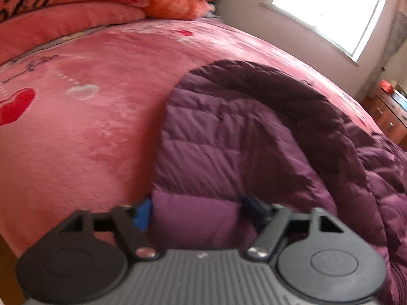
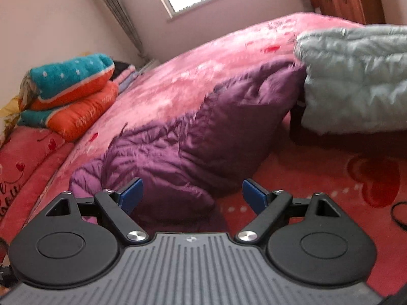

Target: Fold large clothes

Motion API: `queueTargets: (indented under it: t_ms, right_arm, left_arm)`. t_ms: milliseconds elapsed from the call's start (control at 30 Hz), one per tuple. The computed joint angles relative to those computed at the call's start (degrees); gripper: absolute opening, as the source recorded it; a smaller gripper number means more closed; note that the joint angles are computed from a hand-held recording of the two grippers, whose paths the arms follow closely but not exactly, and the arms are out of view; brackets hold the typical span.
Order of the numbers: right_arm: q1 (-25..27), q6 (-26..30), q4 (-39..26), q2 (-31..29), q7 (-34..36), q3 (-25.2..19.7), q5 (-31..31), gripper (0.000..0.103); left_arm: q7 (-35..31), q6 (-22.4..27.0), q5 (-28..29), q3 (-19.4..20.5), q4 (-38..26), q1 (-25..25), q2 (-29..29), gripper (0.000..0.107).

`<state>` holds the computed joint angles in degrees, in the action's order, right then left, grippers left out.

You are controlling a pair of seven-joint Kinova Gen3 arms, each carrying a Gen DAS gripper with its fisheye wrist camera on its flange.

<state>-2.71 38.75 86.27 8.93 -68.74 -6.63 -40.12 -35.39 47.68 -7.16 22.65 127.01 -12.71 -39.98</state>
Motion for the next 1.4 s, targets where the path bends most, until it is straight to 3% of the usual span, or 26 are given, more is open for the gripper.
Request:
queueTargets:
  t_ms: [33, 100, 200, 467, 700, 900, 1167, 1400]
  right_arm:
    - [-0.07, 0.58, -0.40, 0.44, -0.22, 0.02, 0.16, 0.103]
    - [-0.53, 0.52, -1.13, 1.50, -0.79, -0.16, 0.82, 0.103]
    - [-0.33, -0.54, -0.63, 1.80, -0.08, -0.78, 0.51, 0.103]
    - [-0.52, -4.05, 2.16, 0.38, 2.05, -1.87, -2.15, 0.103]
    - [-1.20, -6.90, 3.58, -0.13, 10.42, -3.45, -4.62, 0.103]
    - [0.66, -6.09, 3.98, -0.18, 17.76, -2.72, -9.96, 0.103]
    - [1.53, -6.49, 3.45, 0.98, 12.57, -0.89, -8.42, 0.103]
    - [2.48, -5.48, 2.36, 1.98, 10.91, -1.18, -6.71, 0.103]
  left_arm:
    - [-0.38, -0.48, 0.14, -0.18, 0.06, 0.55, 0.10, 0.051]
    - [-1.15, -1.67, 0.88, -1.59, 0.50, 1.98, -0.29, 0.022]
    - [-1.16, -1.95, 0.52, -0.40, 0.02, 0.71, -1.17, 0.008]
    - [-2.80, 1.46, -3.75, 3.17, -3.27, -4.80, -2.21, 0.006]
    - [-5.63, 3.92, -10.62, 1.89, -5.94, -10.45, -0.11, 0.006]
    - [-7.67, 3.67, -20.59, 0.94, -9.69, -15.98, 6.84, 0.006]
    - [-6.12, 5.63, -32.38, -1.53, -15.09, -17.07, 17.99, 0.008]
    - [1.24, 9.64, -38.95, 0.43, -13.61, -15.40, 24.21, 0.012]
